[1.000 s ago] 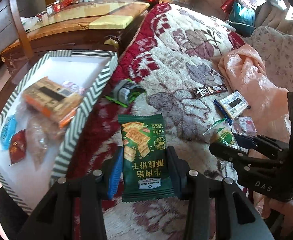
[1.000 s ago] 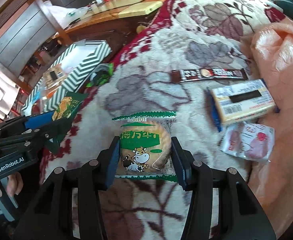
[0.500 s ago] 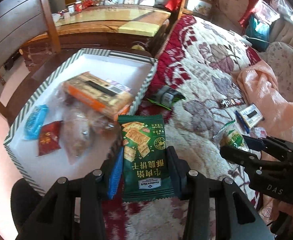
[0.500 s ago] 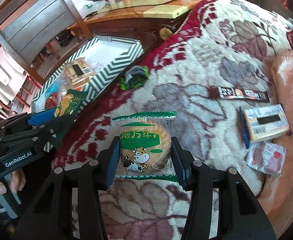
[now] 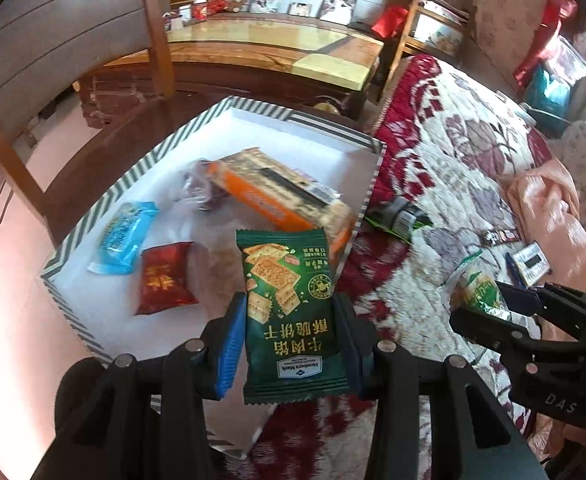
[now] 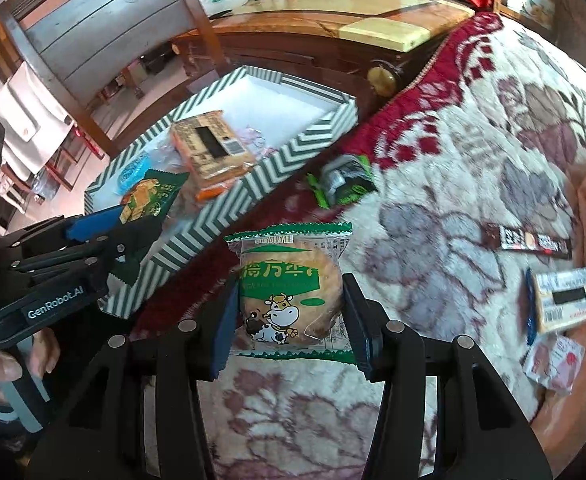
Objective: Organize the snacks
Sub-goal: 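Lift both packets and carry them toward the white tray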
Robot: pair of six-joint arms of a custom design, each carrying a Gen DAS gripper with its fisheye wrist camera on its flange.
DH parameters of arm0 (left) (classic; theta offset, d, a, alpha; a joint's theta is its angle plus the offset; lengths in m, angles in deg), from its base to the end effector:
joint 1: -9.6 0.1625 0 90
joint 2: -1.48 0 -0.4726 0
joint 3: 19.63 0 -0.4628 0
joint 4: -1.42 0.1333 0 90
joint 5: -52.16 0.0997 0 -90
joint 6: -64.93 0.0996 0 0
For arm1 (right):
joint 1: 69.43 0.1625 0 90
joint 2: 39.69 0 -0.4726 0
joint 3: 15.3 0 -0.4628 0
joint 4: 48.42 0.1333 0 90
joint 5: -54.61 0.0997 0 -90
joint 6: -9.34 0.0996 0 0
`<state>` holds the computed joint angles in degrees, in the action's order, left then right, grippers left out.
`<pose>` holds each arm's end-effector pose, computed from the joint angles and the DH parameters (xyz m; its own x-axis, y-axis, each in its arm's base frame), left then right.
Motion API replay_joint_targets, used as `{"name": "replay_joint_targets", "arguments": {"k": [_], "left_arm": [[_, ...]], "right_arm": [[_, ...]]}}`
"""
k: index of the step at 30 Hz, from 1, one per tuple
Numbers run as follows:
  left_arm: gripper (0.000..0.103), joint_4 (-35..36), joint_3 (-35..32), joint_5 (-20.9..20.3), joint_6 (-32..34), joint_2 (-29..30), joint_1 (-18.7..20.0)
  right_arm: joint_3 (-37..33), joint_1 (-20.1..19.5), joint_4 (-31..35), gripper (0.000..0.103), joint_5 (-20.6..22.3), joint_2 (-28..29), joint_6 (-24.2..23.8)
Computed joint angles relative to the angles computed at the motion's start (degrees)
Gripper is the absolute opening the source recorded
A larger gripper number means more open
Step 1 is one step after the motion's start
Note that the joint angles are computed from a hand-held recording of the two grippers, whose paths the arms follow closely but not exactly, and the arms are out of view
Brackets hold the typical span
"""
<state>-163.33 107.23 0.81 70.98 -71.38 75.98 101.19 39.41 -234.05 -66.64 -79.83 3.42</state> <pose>-0.0341 -0.5659 0.2023 -0.7602 0.1999 -0.6181 0.4574 0.8404 -0.2908 0.2687 -0.5346 -0.0300 -0.8284 -0.2055 0.5211 -0.3923 0.8768 -0.2779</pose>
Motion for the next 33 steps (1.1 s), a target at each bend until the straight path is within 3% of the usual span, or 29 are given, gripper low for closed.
{"name": "replay_joint_targets", "arguments": {"k": [33], "left_arm": [[0.045, 1.9, -5.8, 1.8, -4.5, 0.7, 6.9]], "right_arm": [[-17.3, 3.9, 15.8, 0.048, 2.2, 9.8, -4.6]]}}
